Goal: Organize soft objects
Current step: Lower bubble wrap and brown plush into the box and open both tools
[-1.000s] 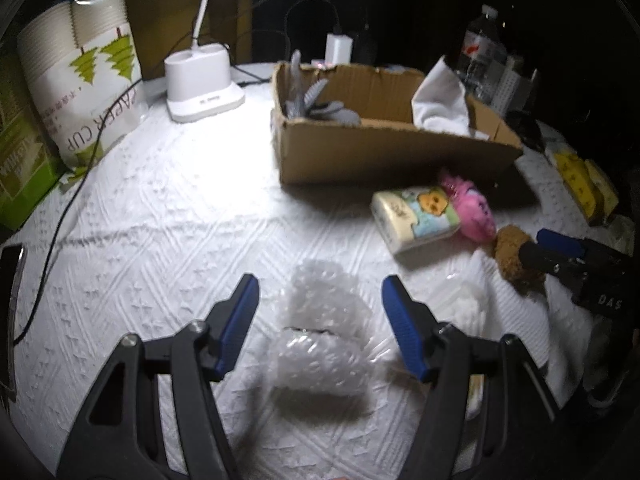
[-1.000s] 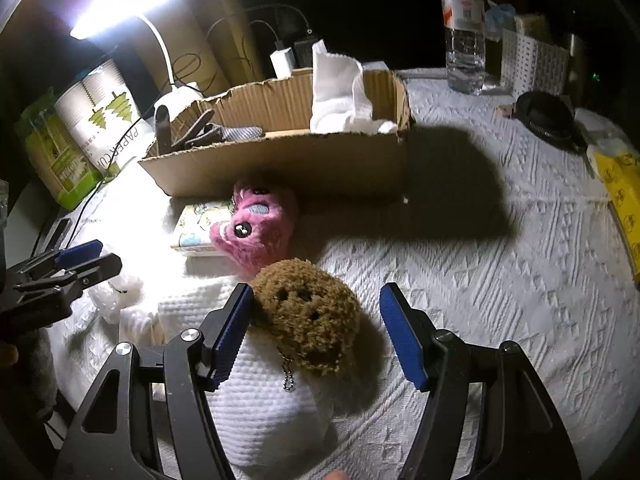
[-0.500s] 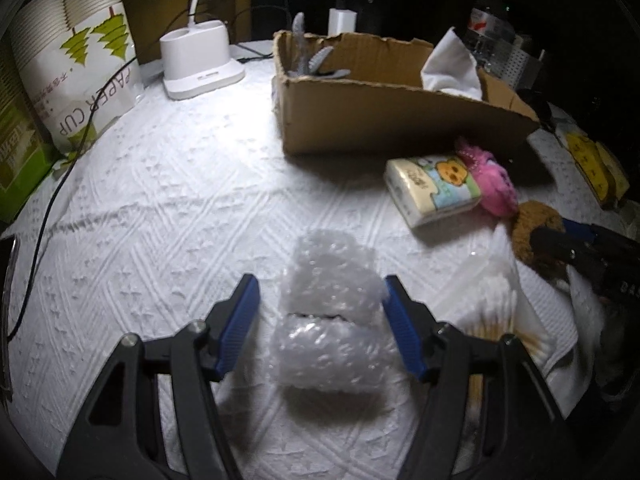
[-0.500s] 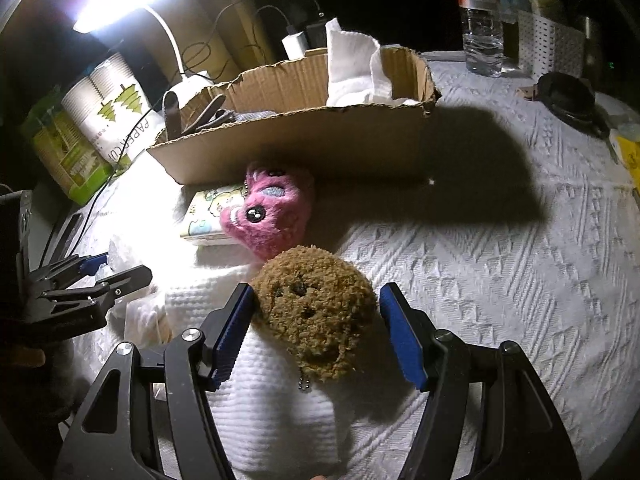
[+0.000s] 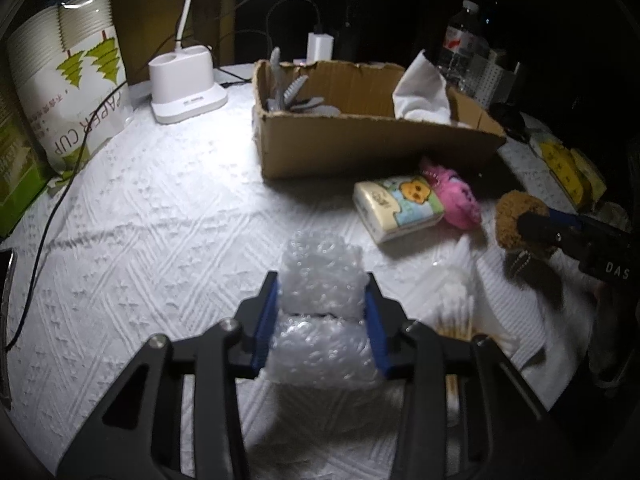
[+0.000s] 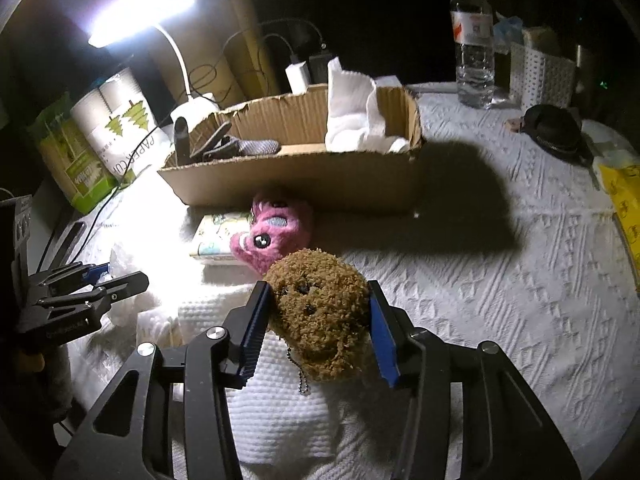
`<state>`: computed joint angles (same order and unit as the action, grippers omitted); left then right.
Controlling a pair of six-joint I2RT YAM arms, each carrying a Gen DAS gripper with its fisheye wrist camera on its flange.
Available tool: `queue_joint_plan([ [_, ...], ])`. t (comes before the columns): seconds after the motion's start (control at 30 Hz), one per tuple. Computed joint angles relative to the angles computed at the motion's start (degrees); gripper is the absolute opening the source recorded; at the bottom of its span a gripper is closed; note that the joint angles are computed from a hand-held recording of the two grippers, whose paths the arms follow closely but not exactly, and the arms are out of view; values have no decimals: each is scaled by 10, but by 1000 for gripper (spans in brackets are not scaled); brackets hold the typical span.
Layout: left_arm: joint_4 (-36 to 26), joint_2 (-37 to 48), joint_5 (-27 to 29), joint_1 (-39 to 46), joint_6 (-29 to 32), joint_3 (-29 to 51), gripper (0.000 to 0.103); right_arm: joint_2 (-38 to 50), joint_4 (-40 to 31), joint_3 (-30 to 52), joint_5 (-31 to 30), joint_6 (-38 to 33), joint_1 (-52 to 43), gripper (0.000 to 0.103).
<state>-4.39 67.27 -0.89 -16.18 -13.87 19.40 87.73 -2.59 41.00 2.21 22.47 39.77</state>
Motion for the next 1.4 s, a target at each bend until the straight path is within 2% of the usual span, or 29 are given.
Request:
queue_joint_plan([
  [0.6, -48, -46, 5, -14, 0, 46, 41, -69, -38, 18, 3, -24, -19, 50],
  [0.87, -50, -32, 15, -17, 1, 79, 41, -75, -42, 35, -13, -45, -36, 50],
  [1.4, -41, 48, -20, -58, -9, 174, 41, -36, -23, 90, -72, -104, -89, 50],
])
